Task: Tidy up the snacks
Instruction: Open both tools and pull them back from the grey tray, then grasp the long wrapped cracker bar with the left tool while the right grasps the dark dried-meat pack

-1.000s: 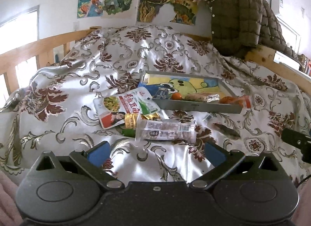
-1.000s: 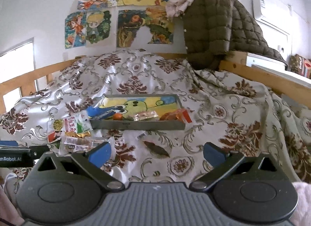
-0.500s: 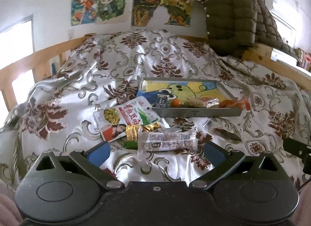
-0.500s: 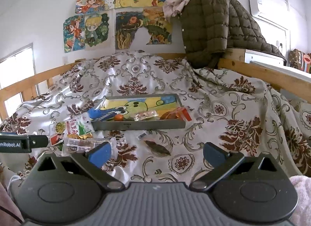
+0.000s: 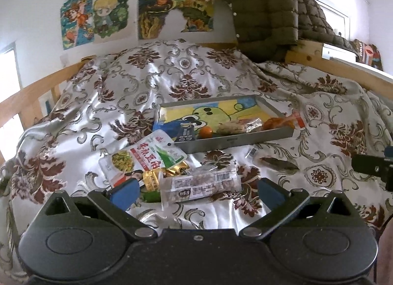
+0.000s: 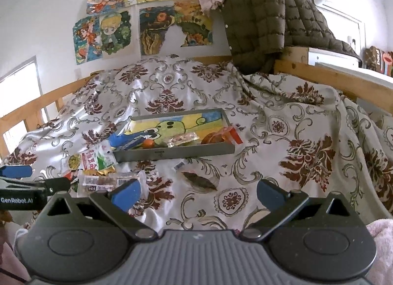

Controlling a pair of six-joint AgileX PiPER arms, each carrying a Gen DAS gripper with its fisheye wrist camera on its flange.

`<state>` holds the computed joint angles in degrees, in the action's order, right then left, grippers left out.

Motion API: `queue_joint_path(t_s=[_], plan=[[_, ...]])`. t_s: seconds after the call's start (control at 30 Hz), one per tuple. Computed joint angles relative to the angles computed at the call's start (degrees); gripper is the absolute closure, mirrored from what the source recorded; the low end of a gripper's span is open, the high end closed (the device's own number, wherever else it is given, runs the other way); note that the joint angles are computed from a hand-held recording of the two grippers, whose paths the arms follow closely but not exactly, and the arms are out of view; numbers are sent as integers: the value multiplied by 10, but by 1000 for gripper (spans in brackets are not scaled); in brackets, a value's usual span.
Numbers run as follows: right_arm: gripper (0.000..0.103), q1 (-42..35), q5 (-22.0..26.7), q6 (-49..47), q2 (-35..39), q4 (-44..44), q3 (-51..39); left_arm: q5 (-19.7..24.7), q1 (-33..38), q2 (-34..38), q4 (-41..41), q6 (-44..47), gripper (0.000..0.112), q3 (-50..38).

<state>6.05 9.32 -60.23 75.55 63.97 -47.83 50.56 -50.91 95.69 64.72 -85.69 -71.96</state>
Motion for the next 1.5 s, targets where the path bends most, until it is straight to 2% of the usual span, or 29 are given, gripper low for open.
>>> queue_joint_path(t_s=[0.1, 0.27, 0.33, 0.43, 0.57, 0.83, 1.0, 1.07, 1.17, 1.23, 1.37, 1.5], plan=[[0, -9, 18, 43, 17, -44, -21, -21, 19, 10, -14, 22, 10, -10], [0, -14, 26, 30, 56, -54, -63, -45, 43, 31, -11, 10, 10, -13], [0, -18, 49, 50, 83, -85, -94, -58, 54, 35, -18, 9, 10, -13], [0, -37, 113, 34, 127, -80, -147, -72, 65, 40, -24, 18, 10, -15], [0, -37, 143, 80, 178, -137, -208, -89, 77, 50, -31, 63, 10, -24], [0, -18, 152, 121, 254, -214, -293, -132, 112, 102, -60, 216, 10, -81], [0, -7, 153, 64, 287, -195, -316, -140, 146, 144, -146, 345, 10, -134], [0, -9, 172, 21, 303, -162, -329, -140, 158, 158, -176, 404, 10, -152], [0, -2, 187, 3, 330, -169, -358, -148, 170, 171, -168, 436, 10, -159], [0, 5, 188, 2, 348, -185, -377, -158, 182, 179, -192, 478, 11, -169], [0, 10, 208, 58, 392, -247, -432, -173, 208, 191, -294, 574, 11, -192], [0, -5, 268, 124, 448, -274, -513, -184, 230, 197, -406, 670, 11, -201]])
